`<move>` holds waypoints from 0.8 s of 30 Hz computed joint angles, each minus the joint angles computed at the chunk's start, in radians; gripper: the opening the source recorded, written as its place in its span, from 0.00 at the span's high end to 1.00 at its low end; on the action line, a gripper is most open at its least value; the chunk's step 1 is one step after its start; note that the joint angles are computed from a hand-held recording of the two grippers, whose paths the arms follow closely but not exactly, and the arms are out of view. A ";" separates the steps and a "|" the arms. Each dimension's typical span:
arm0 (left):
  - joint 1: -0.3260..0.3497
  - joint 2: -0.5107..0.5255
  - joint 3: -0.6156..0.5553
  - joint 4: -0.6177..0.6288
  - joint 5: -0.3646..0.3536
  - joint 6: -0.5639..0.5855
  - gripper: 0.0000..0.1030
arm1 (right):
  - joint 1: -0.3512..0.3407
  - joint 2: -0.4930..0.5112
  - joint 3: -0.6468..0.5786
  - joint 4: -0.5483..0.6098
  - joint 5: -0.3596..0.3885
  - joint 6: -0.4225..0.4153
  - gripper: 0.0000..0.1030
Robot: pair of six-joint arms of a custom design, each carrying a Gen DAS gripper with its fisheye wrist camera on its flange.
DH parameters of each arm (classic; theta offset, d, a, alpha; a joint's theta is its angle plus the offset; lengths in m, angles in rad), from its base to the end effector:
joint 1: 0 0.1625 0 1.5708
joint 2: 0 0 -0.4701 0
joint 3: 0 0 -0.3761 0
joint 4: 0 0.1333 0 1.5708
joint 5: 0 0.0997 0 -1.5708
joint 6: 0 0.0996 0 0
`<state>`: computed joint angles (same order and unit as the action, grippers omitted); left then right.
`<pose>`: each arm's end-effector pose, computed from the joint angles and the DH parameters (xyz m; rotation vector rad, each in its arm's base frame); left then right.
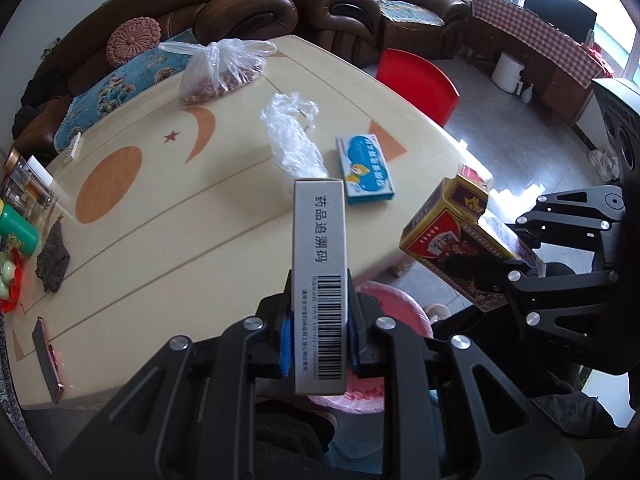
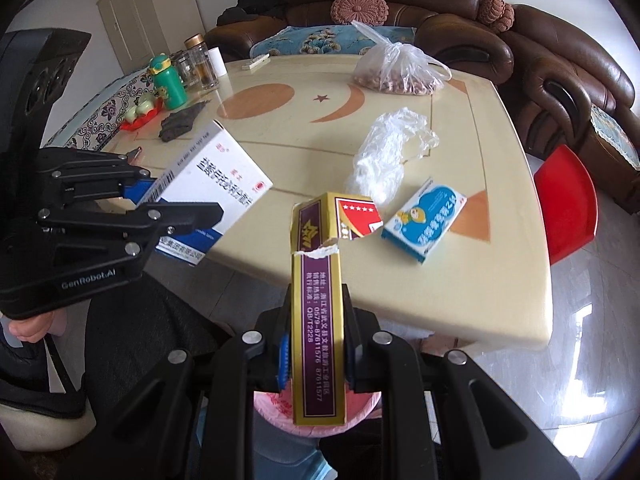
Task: Collect trash
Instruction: 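Carry the white box and gold-purple box in both tools over the pink bin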
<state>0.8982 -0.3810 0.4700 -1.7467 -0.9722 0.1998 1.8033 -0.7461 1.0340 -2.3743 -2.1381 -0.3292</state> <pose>-0.4234 -0.8357 0.2306 1.0521 2.3384 -0.2937 0.2698 -0.7932 0.3509 0.5055 -2.4419 0.6198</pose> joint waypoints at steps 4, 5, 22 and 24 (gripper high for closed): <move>-0.005 -0.057 0.128 -0.052 -0.007 -0.009 0.80 | 0.004 -0.033 0.069 -0.021 -0.009 0.019 0.81; -0.005 -0.070 0.159 -0.065 -0.009 -0.012 0.80 | 0.004 -0.039 0.085 -0.028 -0.011 0.022 0.81; 0.041 -0.135 0.411 -0.088 -0.071 -0.106 0.80 | -0.029 -0.070 0.232 -0.049 0.034 0.102 0.81; 0.052 -0.128 0.415 -0.075 -0.085 -0.122 0.80 | -0.037 -0.066 0.235 -0.043 0.039 0.108 0.81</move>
